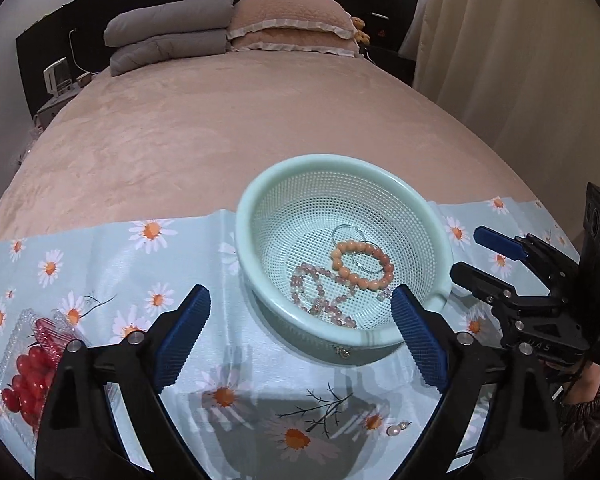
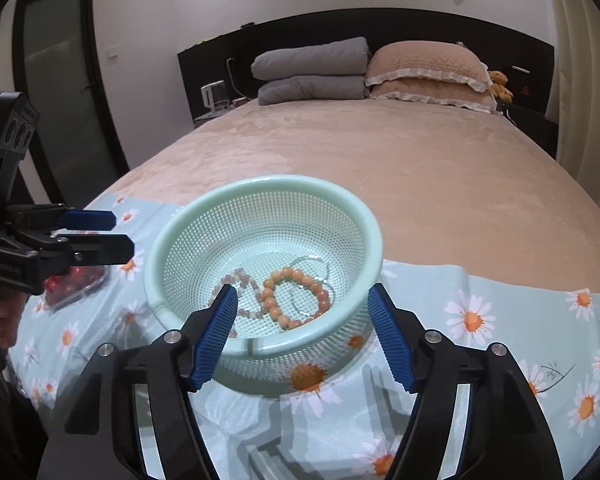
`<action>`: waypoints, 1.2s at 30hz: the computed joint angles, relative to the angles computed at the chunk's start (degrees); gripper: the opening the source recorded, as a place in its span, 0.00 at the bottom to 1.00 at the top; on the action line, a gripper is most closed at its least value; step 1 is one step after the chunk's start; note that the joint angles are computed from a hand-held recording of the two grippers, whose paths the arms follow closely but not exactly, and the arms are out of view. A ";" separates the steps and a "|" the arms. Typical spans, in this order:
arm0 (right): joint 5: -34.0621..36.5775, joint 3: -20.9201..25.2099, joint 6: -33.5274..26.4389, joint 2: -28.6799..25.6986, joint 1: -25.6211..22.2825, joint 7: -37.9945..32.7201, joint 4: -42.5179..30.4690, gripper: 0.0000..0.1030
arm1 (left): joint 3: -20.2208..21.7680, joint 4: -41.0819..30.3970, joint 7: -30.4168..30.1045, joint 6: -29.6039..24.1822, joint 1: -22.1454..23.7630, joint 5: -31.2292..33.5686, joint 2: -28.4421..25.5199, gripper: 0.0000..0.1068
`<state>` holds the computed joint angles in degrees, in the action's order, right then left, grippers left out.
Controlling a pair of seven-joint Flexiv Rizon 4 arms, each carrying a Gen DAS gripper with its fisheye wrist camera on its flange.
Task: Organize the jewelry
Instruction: 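Move both open tools back toward the pearl earrings on the cloth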
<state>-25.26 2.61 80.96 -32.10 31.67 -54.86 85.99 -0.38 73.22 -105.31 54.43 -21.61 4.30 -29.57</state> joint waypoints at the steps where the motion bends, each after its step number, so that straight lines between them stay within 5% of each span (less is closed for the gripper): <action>1: -0.55 -1.04 0.33 0.20 0.57 0.61 0.42 0.71 | 0.40 0.06 -0.52 -0.23 -0.15 0.32 0.18 0.88; 7: -1.79 -0.59 -2.75 0.43 0.40 -0.70 0.39 0.82 | 1.02 -1.08 -2.67 -3.52 -0.50 1.66 -0.13 0.91; 16: -5.17 -1.18 -6.41 2.22 0.88 -0.77 3.03 0.83 | 0.16 -2.27 1.11 -7.94 -1.35 3.43 -0.62 0.91; 25: -7.35 0.86 -5.36 5.18 -0.94 -4.22 8.23 0.83 | -1.37 1.74 3.56 -8.26 -0.58 1.61 0.00 0.91; 28: -8.44 0.67 -0.24 6.18 -1.10 -4.21 11.42 0.83 | -1.99 3.97 6.22 -6.96 -0.47 1.17 0.63 0.91; 32: -0.90 10.15 0.98 5.87 -6.24 -16.03 12.66 0.83 | -3.12 8.02 9.29 -2.50 0.28 -0.93 1.91 0.91; 36: 2.51 13.01 -1.39 6.69 -6.47 -23.69 14.44 0.83 | -4.00 10.03 13.51 -1.21 0.27 -2.31 2.29 0.91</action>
